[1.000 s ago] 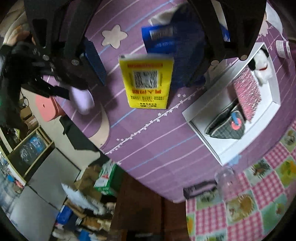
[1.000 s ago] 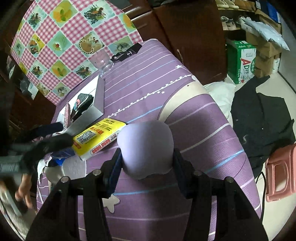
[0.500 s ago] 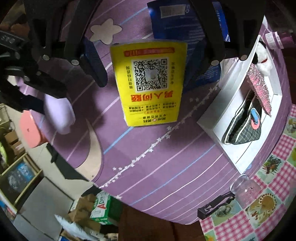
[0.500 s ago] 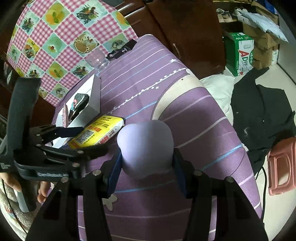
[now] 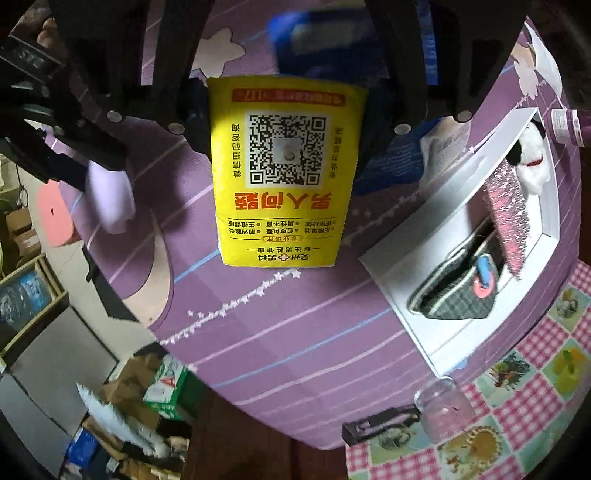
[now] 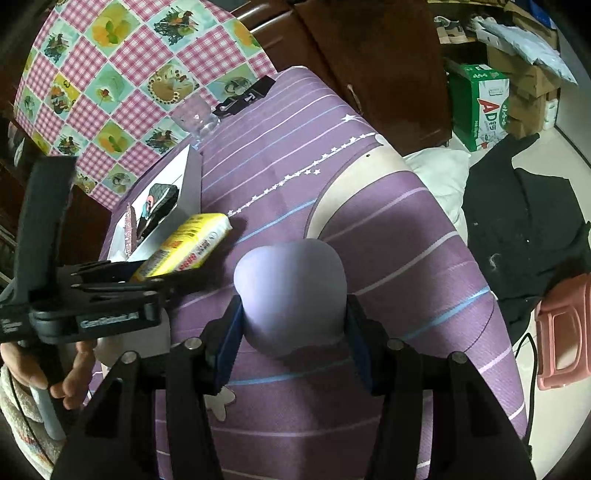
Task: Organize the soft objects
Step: 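Carry the yellow pack and lavender sponge into the white box and open both grippers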
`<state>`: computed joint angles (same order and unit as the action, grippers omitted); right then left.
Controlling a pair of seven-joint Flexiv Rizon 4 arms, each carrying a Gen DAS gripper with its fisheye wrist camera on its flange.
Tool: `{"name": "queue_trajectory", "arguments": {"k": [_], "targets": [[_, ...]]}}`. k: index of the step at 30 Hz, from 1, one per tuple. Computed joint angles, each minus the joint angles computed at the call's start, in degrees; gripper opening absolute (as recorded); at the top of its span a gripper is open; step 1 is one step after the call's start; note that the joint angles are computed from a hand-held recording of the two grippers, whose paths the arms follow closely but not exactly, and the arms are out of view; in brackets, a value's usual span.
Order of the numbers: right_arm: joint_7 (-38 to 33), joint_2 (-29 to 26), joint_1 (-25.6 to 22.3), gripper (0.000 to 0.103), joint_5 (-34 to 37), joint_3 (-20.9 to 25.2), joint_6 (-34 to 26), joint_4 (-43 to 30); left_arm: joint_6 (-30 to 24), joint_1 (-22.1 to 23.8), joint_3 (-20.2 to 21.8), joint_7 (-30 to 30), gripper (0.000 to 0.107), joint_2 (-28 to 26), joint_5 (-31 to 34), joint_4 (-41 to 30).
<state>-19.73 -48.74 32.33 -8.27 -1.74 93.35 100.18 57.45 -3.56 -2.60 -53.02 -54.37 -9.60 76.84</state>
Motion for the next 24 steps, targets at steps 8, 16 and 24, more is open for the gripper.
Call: {"name": "queue_trajectory", "arguments": {"k": [8,16,24], "targets": [[-1.3,-0.6,3.8,0.054,-0.3,-4.2,3.4,-0.2,11.0,8.1,-9.7,8.7,0.062,5.3,-7.7,11.4],[-5.1,-1.7,9.6,0.054,0.4,-10.0,4.0,-1.4,19.2,18.1,-21.2,20.4,0.062,6.4,-17.3,19.4],[-6.1,-2.8,14.2,0.054,-1.5,-15.1,-2.1,-5.4,21.3,15.5,-16.9,19.9,0.062,4.7,-17.2,16.9]]}}
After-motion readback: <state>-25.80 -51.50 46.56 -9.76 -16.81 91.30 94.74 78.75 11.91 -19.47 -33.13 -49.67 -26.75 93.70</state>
